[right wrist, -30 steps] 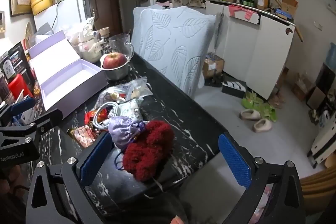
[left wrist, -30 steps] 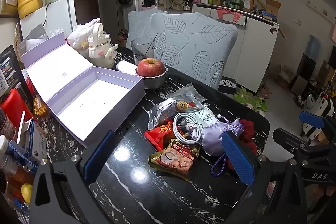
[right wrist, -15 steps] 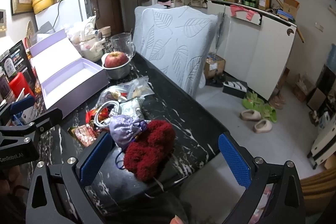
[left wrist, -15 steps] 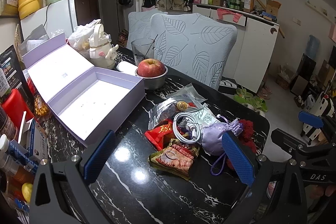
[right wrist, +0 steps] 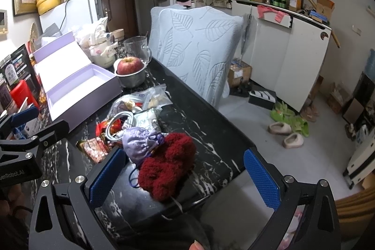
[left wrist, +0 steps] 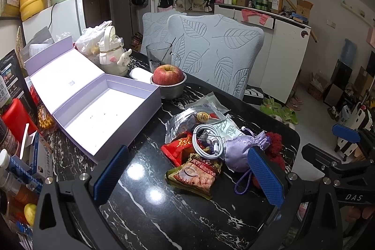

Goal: Organize soft objects

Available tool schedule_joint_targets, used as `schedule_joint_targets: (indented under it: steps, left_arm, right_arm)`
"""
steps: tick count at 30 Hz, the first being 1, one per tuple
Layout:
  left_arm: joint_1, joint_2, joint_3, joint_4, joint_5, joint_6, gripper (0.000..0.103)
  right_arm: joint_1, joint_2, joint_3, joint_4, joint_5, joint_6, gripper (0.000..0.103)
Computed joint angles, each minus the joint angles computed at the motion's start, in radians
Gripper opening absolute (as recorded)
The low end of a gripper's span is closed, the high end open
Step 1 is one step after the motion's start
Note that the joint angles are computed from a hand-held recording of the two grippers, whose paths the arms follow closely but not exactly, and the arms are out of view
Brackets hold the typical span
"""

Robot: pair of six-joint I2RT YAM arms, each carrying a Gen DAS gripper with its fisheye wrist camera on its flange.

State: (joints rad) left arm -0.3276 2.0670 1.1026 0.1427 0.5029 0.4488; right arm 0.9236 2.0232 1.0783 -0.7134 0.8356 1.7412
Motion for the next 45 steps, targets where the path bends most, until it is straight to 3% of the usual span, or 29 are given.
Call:
schedule_joint_targets:
  steps: [33,45]
  left_arm:
    - [0.001,-0.004,-0.006,-0.012,0.001,0.010,0.103]
    - [0.014,-0.011,-0.066,0.026,0.008,0.020,0.103]
  right_arm:
    - [0.011,0.006,0.010,-0.010,0.001,0.005,0.103]
    - [0.043,0.016,-0.004,0.022,0.007,0.021,0.103]
